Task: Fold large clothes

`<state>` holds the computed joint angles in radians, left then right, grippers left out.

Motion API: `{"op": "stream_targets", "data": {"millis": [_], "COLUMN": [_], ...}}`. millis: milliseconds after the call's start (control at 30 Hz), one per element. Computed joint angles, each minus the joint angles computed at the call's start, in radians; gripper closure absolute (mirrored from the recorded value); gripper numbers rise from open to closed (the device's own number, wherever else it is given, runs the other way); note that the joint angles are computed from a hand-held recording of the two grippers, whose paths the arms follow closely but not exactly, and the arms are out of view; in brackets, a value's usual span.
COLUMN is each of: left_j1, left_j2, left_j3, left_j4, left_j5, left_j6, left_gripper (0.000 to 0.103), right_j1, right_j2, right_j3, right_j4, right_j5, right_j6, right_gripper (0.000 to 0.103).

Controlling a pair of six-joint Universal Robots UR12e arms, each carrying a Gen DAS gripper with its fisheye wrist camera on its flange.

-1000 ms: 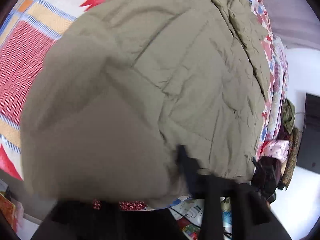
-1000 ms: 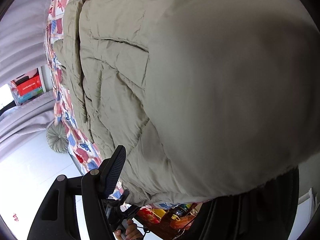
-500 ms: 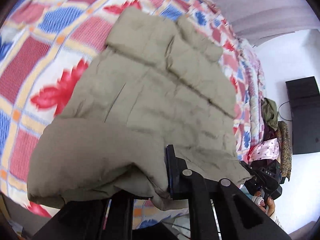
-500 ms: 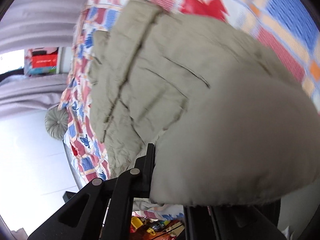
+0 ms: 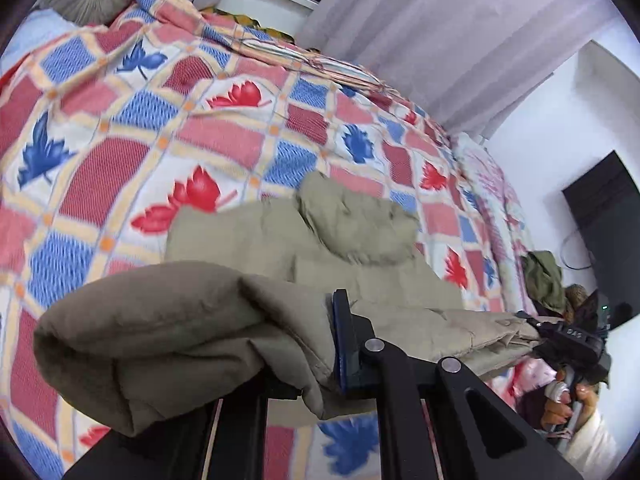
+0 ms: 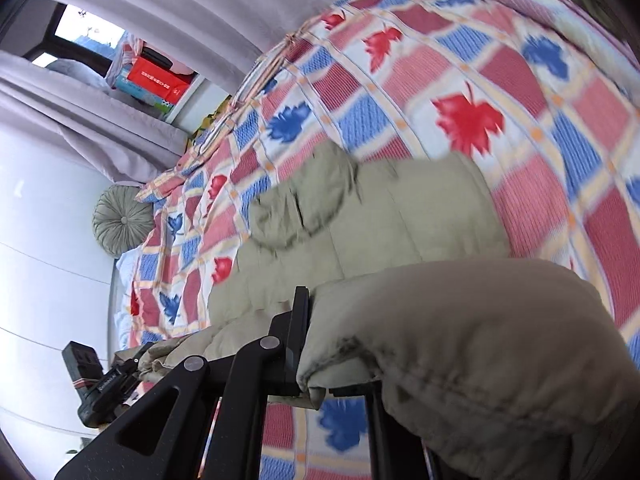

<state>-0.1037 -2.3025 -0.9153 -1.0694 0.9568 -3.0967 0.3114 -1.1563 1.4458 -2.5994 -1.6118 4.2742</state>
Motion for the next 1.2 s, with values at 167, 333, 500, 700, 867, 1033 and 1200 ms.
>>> {"op": "stream_targets", "data": {"millis": [167,333,500,700,867,1033,1200], "left_j1": [-0.031,-0.053,-0.064,-0.073,-0.078,-0.074,-0.095], "left_j2": [-0.135,-0.192,-0.22,-0.203,-0.148,-0.127,-0.137], "left_j3": [0.186,0.224,0.253,0.249,0.165,0.137,0.127], "left_j4": [-0.062,-0.074,-0.096,-0.09,0.065,0.109,0.049], "left_j5": [0.107,0.187,0.236,0.29,0.358,0.343,0.349], "left_j6": [-0.044,-0.063,-0.078,-0.031,-0.027,-0.032,0.063], "left_gripper": [0.09,0.09,0.09,0.042,0.001,0.001,0.041], "right_j1": [-0.044,-0.065,-0.073,-0.078,-0.079,-0.078,-0.067], "right_j2": [0.09,0.149,0.174,0.172,0.16,0.149,0.181], "right_j3": [-0.108,-0.13,-0.12,-0.122,-0.123,-0.115,-0.171], "right_j4": [0.063,0.068,0.058,0.058,0.037,-0.007,0.126], "right_j5": [0.018,0.032,0.046,0.068,0.064,0.08,0.138], "right_j6": [-0.058,-0.044,-0.002,-0.009,-0.026,-0.042,-0.191], "right_gripper": [0.096,0.095,0.094,0.083,0.039,0.039,0.081]}}
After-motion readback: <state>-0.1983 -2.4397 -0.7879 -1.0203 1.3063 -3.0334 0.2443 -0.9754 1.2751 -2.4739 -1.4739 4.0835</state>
